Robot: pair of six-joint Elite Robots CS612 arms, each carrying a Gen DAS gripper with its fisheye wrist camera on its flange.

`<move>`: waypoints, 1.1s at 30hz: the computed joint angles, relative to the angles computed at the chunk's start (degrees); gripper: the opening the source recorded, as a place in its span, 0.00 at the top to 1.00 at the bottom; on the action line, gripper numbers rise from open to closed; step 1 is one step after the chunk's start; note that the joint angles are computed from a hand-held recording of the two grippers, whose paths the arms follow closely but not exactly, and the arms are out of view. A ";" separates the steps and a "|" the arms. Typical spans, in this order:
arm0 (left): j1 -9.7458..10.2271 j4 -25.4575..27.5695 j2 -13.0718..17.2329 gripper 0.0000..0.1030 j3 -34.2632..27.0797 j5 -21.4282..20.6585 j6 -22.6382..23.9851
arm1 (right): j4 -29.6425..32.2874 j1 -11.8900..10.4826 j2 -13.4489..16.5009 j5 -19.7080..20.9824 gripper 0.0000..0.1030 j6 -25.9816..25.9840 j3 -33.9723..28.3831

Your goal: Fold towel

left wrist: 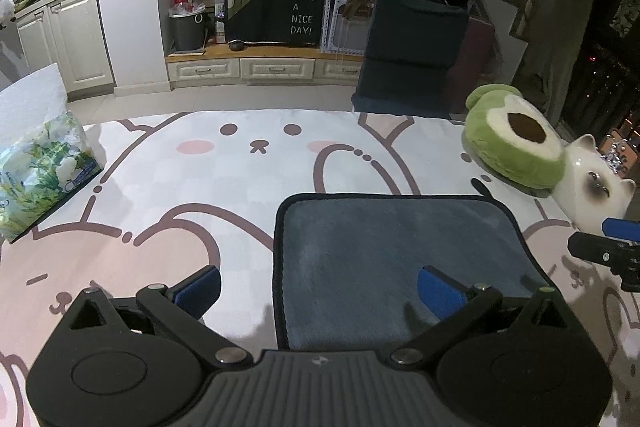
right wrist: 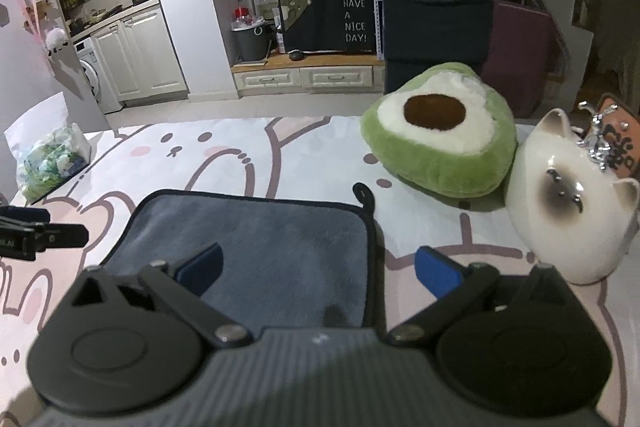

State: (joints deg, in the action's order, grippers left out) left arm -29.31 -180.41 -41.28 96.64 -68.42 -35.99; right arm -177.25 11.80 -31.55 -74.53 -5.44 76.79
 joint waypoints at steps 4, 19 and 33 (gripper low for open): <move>-0.87 -0.76 -1.04 0.00 1.41 0.92 -0.29 | -1.58 -0.13 -1.24 -0.05 0.00 0.42 2.07; -3.67 -3.01 -4.58 0.00 6.39 4.13 -2.38 | -7.29 -0.07 -5.45 -1.79 0.00 0.59 9.50; -6.22 -3.84 -7.28 0.00 10.57 6.23 -4.60 | -11.82 -0.26 -8.60 -1.83 0.00 0.95 15.52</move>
State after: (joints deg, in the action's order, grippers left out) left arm -35.53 -184.24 -48.56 107.20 -62.19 -40.58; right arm -189.07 11.54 -40.16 -76.37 -4.49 92.31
